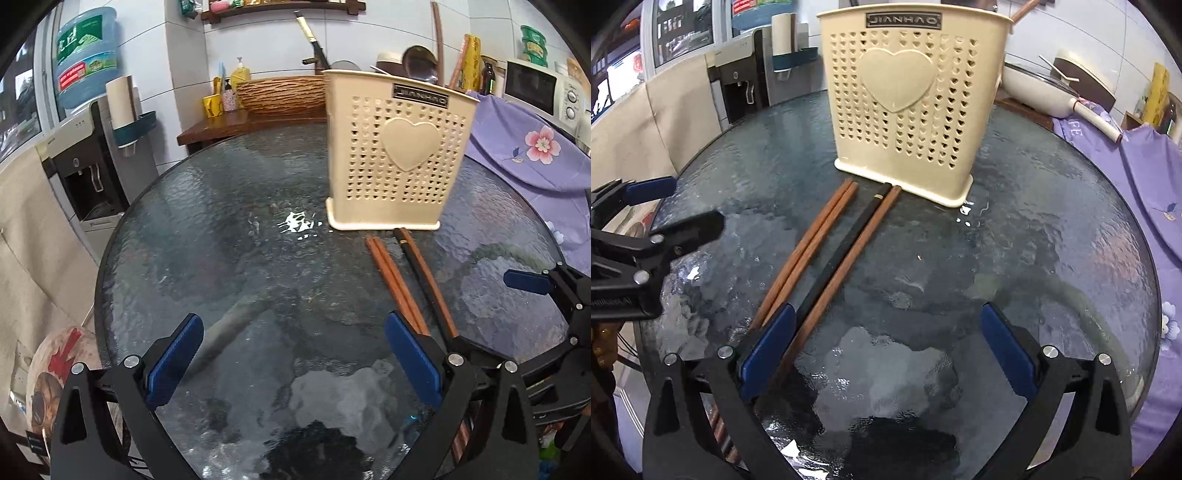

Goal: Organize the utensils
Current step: 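Withdraw both grippers back over the remaining chopsticks, then grasp a brown chopstick with the left gripper while the right gripper grasps another brown chopstick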

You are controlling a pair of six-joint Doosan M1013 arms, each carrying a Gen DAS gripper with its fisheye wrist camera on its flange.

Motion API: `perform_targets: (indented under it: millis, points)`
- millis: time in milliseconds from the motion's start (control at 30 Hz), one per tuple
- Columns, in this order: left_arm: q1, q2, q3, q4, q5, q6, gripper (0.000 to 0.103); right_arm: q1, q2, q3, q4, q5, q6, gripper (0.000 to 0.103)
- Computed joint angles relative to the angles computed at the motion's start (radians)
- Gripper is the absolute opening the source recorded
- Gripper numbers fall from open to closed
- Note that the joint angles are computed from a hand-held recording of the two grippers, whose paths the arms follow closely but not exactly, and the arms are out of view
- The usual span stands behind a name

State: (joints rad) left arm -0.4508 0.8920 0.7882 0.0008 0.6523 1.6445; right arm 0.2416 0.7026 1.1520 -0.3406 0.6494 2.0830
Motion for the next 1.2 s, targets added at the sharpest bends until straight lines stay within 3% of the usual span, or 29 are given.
perform_targets:
  millis: [100, 167, 200, 333, 467, 567, 1000, 1200]
  points:
    - [0.002, 0.002, -0.004, -0.019, 0.012, 0.013, 0.097, -0.009, -0.001, -0.004, 0.012, 0.029, 0.000, 0.098]
    - [0.001, 0.005, -0.010, -0.034, 0.021, 0.032, 0.097, 0.003, 0.011, -0.026, -0.137, 0.125, 0.093, 0.098]
    - [0.000, 0.006, -0.011, -0.045, 0.023, 0.047, 0.097, 0.006, 0.008, -0.021, -0.176, 0.136, 0.117, 0.098]
    - [-0.013, 0.018, -0.033, -0.077, 0.065, 0.095, 0.095, -0.024, -0.026, 0.033, -0.022, 0.035, 0.088, 0.098]
    - [-0.014, 0.038, -0.077, -0.157, 0.144, 0.151, 0.078, -0.019, -0.025, 0.035, -0.078, 0.040, 0.141, 0.098]
    - [-0.015, 0.057, -0.110, -0.177, 0.196, 0.166, 0.070, -0.031, -0.035, 0.053, -0.049, 0.010, 0.166, 0.098]
    - [-0.013, 0.072, -0.138, -0.104, 0.233, 0.121, 0.068, -0.046, -0.050, 0.075, -0.011, -0.019, 0.202, 0.098]
    - [-0.003, 0.078, -0.160, -0.099, 0.242, 0.089, 0.066, -0.038, -0.035, 0.042, 0.043, -0.012, 0.122, 0.098]
